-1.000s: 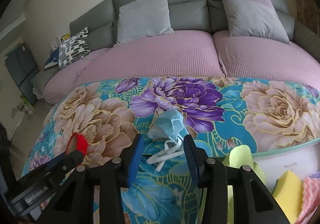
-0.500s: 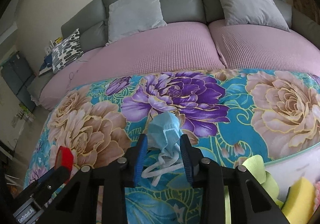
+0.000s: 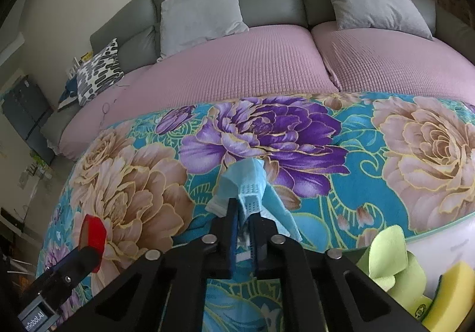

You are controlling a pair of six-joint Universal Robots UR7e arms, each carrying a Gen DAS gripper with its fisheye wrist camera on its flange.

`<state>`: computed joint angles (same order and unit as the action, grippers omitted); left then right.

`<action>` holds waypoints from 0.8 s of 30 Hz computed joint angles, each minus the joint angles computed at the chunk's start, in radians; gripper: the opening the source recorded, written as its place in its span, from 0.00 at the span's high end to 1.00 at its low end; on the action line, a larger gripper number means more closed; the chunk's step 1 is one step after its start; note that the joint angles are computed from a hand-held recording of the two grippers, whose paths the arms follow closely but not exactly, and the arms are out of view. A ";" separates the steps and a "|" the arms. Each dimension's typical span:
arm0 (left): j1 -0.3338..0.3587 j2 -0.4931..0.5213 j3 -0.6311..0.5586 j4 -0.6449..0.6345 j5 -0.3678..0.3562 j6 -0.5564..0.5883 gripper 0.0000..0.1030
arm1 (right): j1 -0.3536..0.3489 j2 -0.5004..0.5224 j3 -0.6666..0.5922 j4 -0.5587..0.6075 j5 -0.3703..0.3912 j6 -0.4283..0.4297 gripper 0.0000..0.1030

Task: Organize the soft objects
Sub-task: 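Carry the red tape roll and blue face mask over the white tray with both grippers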

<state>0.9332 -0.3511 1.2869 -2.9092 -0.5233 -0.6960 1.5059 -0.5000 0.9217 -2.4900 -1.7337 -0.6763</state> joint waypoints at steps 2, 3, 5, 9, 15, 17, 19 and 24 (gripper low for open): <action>-0.001 0.004 -0.006 0.001 -0.001 0.007 0.49 | -0.003 -0.019 0.029 -0.015 0.014 -0.004 0.94; -0.001 0.005 -0.007 0.001 -0.002 0.009 0.49 | -0.005 -0.030 0.044 -0.022 0.022 -0.006 0.94; -0.004 0.009 -0.013 0.006 -0.001 0.011 0.49 | -0.007 -0.060 0.087 -0.044 0.044 -0.012 0.94; -0.011 0.014 -0.022 0.006 0.002 0.027 0.49 | -0.013 -0.134 0.186 -0.090 0.095 -0.025 0.94; -0.032 0.037 -0.054 0.009 0.009 0.071 0.49 | -0.029 -0.260 0.352 -0.177 0.169 -0.040 0.94; -0.043 0.045 -0.063 0.006 0.015 0.092 0.49 | -0.037 -0.307 0.408 -0.200 0.191 -0.050 0.94; -0.053 0.050 -0.067 -0.003 0.020 0.111 0.49 | -0.042 -0.339 0.445 -0.218 0.205 -0.061 0.94; -0.083 0.064 -0.078 -0.062 0.022 0.185 0.49 | -0.067 -0.442 0.552 -0.279 0.269 -0.068 0.94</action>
